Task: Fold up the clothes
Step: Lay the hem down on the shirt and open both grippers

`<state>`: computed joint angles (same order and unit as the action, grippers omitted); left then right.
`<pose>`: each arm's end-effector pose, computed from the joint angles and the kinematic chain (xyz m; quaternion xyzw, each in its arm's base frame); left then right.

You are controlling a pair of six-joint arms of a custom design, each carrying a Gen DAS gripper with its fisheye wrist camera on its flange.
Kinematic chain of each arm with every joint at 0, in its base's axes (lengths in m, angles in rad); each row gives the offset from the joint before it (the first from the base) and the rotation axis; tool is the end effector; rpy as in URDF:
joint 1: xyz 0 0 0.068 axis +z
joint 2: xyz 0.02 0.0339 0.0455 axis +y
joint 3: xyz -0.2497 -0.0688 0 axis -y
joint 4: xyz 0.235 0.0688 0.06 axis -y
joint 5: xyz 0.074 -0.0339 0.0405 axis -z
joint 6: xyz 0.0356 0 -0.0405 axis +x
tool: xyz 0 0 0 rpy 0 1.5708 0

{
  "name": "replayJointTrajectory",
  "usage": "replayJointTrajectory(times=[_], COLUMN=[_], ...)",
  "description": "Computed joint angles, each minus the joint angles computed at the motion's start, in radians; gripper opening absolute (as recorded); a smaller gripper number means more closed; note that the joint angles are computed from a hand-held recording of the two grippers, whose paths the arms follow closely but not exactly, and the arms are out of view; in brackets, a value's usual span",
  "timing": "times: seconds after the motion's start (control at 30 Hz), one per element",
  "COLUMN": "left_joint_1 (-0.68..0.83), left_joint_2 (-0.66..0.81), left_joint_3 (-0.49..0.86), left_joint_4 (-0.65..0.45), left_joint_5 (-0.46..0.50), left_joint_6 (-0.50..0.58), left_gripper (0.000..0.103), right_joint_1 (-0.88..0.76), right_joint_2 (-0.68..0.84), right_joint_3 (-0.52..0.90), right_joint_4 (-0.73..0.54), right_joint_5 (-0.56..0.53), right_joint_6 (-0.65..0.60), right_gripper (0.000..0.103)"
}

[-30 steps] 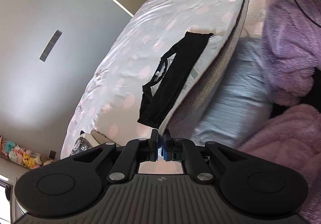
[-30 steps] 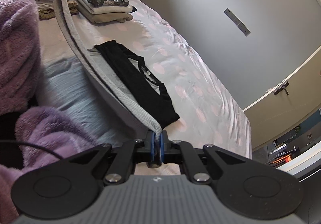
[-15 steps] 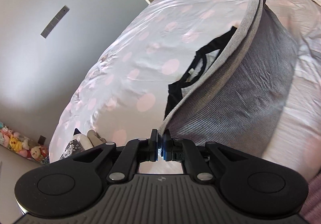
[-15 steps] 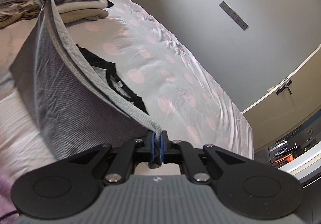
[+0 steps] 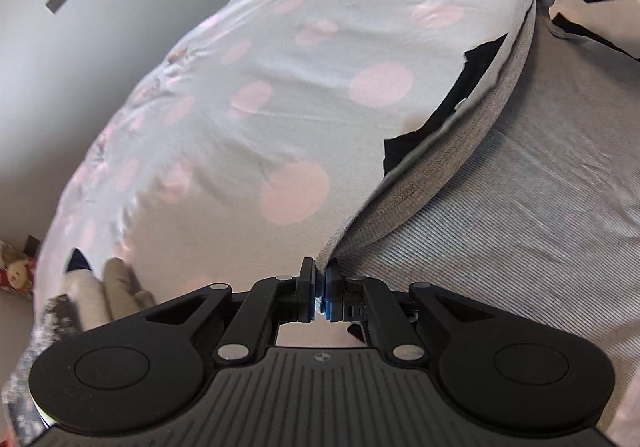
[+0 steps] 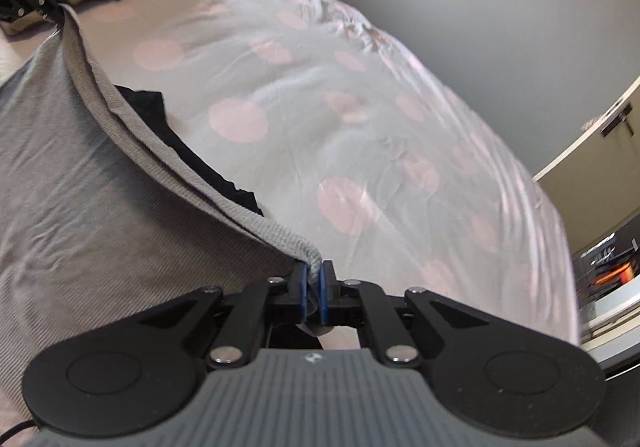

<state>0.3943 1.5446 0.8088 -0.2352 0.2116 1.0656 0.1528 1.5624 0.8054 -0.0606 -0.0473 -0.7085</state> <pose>0.2700 0.1043 0.1601 0.3424 0.8867 0.1207 0.2862 0.3011 0.0481 0.1655 -0.3960 0.8411 -0.0797 0.3596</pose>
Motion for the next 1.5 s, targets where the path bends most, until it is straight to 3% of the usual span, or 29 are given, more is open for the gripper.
replayJointTrajectory(times=[0.27,0.37,0.43,0.53,0.67,0.77,0.87,1.07,1.2,1.33,1.4,1.43,1.5], left_joint_1=[0.026,0.047,0.064,0.086,0.094,0.109,0.153,0.272,0.415,0.594,0.637,0.629,0.574], left_joint_2=[0.227,0.246,0.266,0.295,0.256,0.161,0.035,-0.242,-0.407,-0.455,-0.439,-0.428,-0.466], left_joint_3=[0.089,0.097,0.120,0.153,0.123,0.078,0.015,-0.140,-0.224,-0.257,-0.265,-0.268,-0.304], left_joint_4=[0.056,0.070,0.073,0.079,0.132,0.119,0.064,-0.139,-0.314,-0.518,-0.596,-0.617,-0.593], left_joint_5=[0.044,0.079,0.100,0.127,0.112,0.101,0.157,0.292,0.402,0.474,0.453,0.423,0.364], left_joint_6=[-0.040,-0.066,-0.102,-0.153,-0.229,-0.265,-0.305,-0.298,-0.189,0.016,0.107,0.131,0.122], left_gripper=[0.007,0.013,0.018,0.028,0.029,0.029,0.029,0.029,0.029,0.029,0.035,0.043,0.042], right_joint_1=[-0.045,-0.064,-0.079,-0.114,-0.132,-0.167,-0.208,-0.282,-0.339,-0.451,-0.503,-0.519,-0.531], right_joint_2=[0.251,0.287,0.302,0.337,0.314,0.232,0.101,-0.248,-0.494,-0.695,-0.752,-0.754,-0.740], right_joint_3=[0.104,0.114,0.131,0.194,0.190,0.151,0.067,-0.198,-0.353,-0.472,-0.508,-0.512,-0.513], right_joint_4=[0.072,0.097,0.100,0.057,0.064,0.041,0.002,-0.110,-0.239,-0.381,-0.433,-0.449,-0.462], right_joint_5=[-0.072,-0.097,-0.104,-0.139,-0.113,-0.136,-0.191,-0.290,-0.333,-0.399,-0.416,-0.422,-0.423], right_joint_6=[0.027,0.065,0.109,0.197,0.293,0.340,0.395,0.450,0.430,0.393,0.376,0.375,0.375], right_gripper=[0.008,0.012,0.021,0.022,0.021,0.021,0.022,0.025,0.025,0.027,0.027,0.030,0.040])
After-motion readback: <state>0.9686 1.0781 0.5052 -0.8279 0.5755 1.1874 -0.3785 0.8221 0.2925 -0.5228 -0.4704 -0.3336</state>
